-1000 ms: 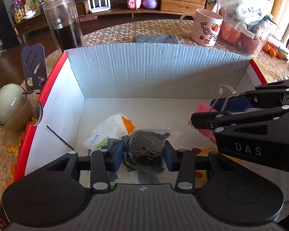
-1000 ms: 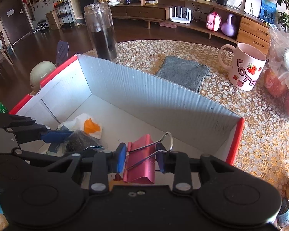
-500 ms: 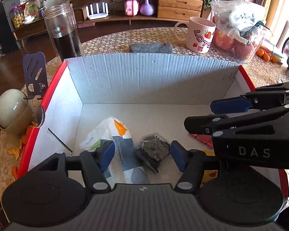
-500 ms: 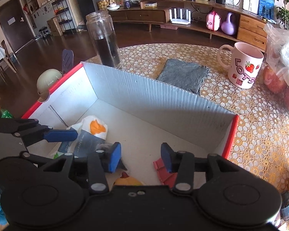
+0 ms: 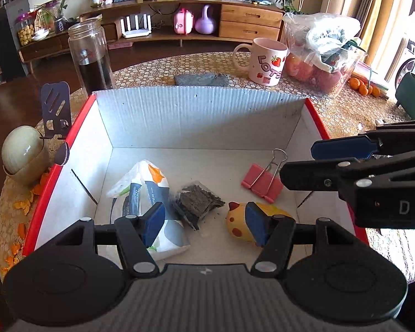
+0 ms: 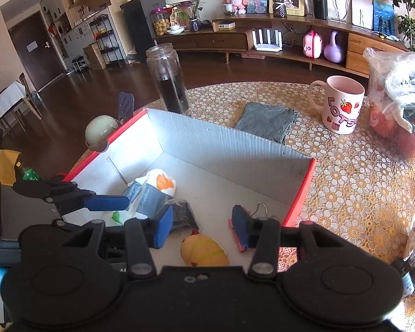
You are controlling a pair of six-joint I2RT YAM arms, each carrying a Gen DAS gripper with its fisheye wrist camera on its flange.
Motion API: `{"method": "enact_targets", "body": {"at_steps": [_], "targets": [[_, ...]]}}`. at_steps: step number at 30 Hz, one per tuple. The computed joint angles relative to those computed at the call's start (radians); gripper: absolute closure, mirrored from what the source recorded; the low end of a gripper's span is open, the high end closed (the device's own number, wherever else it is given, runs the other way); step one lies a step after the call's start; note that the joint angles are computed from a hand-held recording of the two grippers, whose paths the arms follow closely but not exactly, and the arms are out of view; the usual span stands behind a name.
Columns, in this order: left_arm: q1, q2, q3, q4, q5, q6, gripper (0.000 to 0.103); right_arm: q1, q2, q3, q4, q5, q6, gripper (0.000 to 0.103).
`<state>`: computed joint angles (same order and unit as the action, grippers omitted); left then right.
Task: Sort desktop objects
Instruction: 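Open left tool to drop black packet while right tool releases pink clip, then lift both open tools away from the red shoebox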
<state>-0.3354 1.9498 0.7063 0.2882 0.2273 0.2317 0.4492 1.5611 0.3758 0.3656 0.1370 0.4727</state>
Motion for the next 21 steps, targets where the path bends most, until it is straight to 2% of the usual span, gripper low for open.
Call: {"method": "enact_targets", "body": {"at_steps": [4,8,10,13,16,17,21], "targets": [[-0.009,-0.066,-0.065,0.034,-0.001,-0.026,0.040,0.022,-0.111,-0.068,-0.015,-0.001,0.003,0.055],[-0.010,-0.123,-0.114,0.047,0.004,-0.053,0.040,0.052,-0.209,-0.131,-0.019,0.030,0.000,0.038],[-0.015,-0.149,-0.139,0.055,0.000,-0.054,0.040,0.069,-0.259,-0.160,-0.027,0.050,0.003,0.037],[-0.022,-0.186,-0.177,0.073,0.000,-0.063,0.028,0.075,-0.335,-0.204,-0.038,0.052,0.009,0.033],[-0.029,-0.220,-0.209,0.083,0.004,-0.067,0.026,0.092,-0.416,-0.244,-0.054,0.069,0.020,0.028],[-0.035,-0.232,-0.220,0.090,0.001,-0.069,0.021,0.100,-0.448,-0.256,-0.068,0.076,0.026,0.028],[-0.060,-0.274,-0.271,0.121,-0.010,-0.073,0.017,0.137,-0.602,-0.312,-0.136,0.112,0.050,0.015]]}}
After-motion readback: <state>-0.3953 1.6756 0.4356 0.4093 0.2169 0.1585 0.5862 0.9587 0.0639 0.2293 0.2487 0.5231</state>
